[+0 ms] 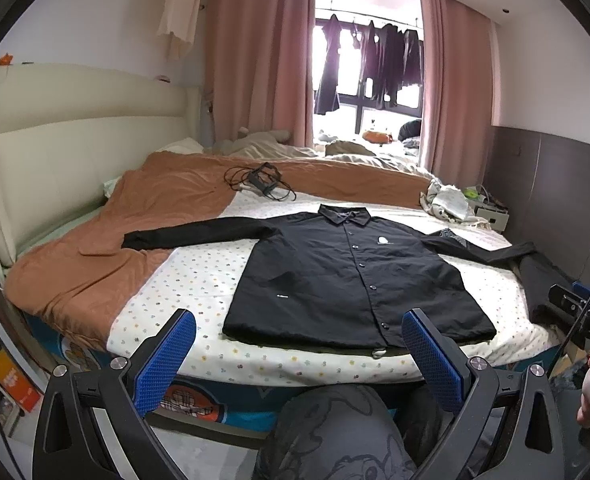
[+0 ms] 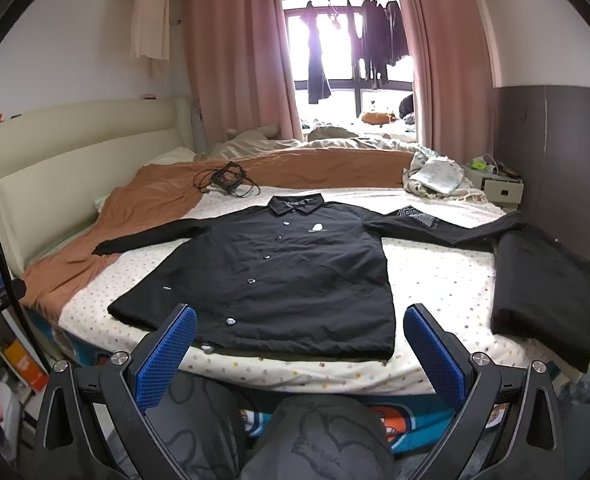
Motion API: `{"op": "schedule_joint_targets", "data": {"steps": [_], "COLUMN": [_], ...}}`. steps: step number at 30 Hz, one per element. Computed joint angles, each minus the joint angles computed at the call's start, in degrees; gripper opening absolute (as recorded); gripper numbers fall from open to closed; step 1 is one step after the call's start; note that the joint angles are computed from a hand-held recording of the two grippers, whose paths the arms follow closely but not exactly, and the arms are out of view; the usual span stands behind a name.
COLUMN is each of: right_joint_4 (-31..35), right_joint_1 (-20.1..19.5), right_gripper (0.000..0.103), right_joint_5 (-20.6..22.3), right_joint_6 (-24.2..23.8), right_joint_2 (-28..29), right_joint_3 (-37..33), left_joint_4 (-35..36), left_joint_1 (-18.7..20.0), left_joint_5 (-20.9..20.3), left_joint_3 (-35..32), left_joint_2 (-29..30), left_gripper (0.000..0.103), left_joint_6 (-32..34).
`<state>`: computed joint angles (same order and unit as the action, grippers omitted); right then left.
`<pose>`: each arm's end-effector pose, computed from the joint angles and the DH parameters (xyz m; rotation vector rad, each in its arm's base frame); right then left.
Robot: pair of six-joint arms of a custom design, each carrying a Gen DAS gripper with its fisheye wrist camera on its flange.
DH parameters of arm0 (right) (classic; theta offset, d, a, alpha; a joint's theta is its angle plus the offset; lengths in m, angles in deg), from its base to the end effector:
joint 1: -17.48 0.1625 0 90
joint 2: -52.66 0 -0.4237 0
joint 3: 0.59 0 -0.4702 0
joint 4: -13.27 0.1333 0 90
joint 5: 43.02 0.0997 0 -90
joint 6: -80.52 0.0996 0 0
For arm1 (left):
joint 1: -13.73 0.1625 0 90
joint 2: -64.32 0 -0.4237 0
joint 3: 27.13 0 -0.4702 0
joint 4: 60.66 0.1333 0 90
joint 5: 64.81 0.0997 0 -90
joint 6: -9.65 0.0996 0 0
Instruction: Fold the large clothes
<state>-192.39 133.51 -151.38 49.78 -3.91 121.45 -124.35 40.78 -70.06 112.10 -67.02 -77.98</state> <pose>0.3396 -0.4630 0.1044 1.0433 -2.3370 1.1772 -0.1287 -0.3268 0.3525 0.1094 1.8751 -1.4545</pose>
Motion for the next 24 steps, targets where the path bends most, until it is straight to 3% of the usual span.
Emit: {"op": "schedule_joint_targets", "data": {"steps": [4, 12, 17, 24], "right_joint_4": [-0.28, 0.72, 1.90, 1.55], "right_joint_1": [0.03, -0.12, 0.50, 0.97], "right_gripper": [0.103, 0.103, 0.103, 0.103], "right_joint_5": [-0.19, 0.43, -0.18, -0.54], "right_joint_6": [0.29, 0.79, 0.03, -0.25], "right_joint_2": [-0.06, -0.58, -0.54, -1.03], "right_joint_3": [0.04, 0.04, -0.96, -0.15], "left_joint_4": [-4.60, -6.07, -2.66, 11.63], "left_joint_1": [0.09, -0.47, -0.85, -3.04], "left_joint_5": [-0.41, -0.93, -1.05, -2.86], "left_joint_3": [0.86, 1.20, 0.66, -1.44], "left_joint_2": [-0.60, -0.95, -0.99, -0.98], "left_gripper": [0.103, 0.103, 0.103, 0.103], "left_joint_6": [4.37, 5.80, 2.72, -9.89]}}
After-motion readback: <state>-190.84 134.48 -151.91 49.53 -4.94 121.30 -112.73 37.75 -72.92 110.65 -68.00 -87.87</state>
